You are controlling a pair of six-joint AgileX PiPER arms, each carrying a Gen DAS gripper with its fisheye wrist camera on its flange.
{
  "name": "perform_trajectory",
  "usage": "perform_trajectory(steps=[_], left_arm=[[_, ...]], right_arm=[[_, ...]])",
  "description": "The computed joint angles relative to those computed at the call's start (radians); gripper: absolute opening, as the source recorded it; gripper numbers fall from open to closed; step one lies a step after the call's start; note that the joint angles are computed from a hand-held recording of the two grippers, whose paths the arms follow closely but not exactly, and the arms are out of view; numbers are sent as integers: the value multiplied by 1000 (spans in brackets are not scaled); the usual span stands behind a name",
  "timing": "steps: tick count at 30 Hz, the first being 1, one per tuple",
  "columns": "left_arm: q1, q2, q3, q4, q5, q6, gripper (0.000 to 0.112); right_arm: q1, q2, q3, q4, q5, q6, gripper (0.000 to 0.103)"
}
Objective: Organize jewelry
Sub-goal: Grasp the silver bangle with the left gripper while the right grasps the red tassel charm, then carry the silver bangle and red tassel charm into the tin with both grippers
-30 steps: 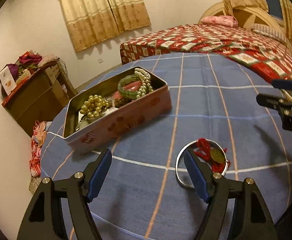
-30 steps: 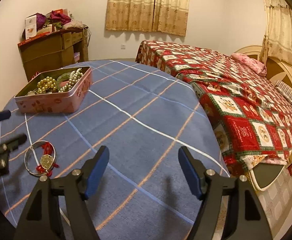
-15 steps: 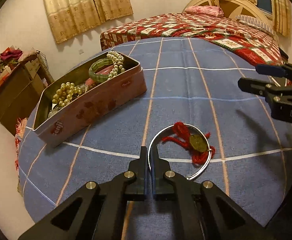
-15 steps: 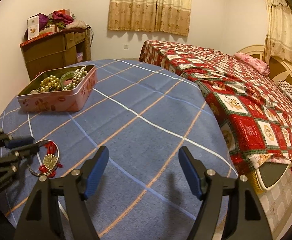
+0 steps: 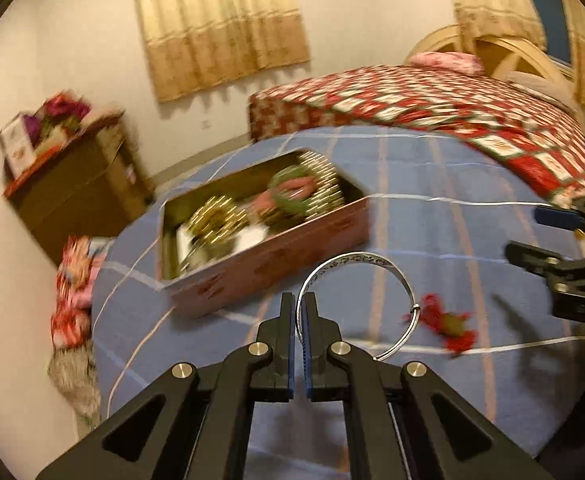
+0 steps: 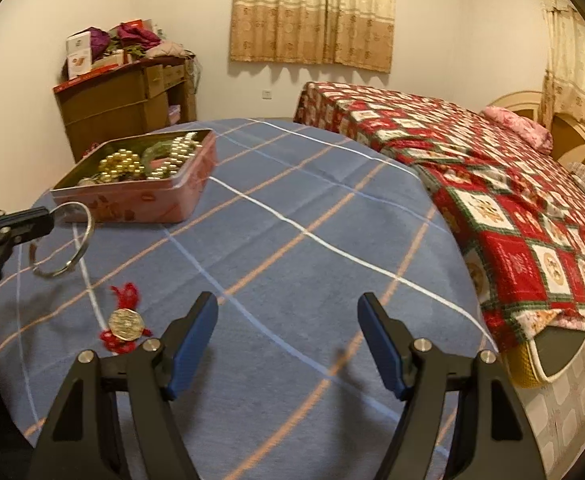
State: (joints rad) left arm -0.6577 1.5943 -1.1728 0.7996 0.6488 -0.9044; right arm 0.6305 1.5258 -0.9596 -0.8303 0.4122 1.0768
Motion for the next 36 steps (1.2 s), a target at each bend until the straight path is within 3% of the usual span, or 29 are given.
perform_trajectory(steps=[9,20,24,27,36], left_arm=[[97,-50,119,9,-27,-67,2],[98,-58,172,0,-60,-98,2],[121,-71,182,-12,-73,-91,2],[126,-77,184,-17,-75,-90,2],[120,-95,181,-16,-74,-92,2]], right_arm=[[90,83,-114,104,12,-128,75],[141,171,-194,274,53,-327,71],[123,194,-218,391,61,-437,45],[131,189,-219,408,63,-453,11],[168,154,-192,276,48,-327,8]])
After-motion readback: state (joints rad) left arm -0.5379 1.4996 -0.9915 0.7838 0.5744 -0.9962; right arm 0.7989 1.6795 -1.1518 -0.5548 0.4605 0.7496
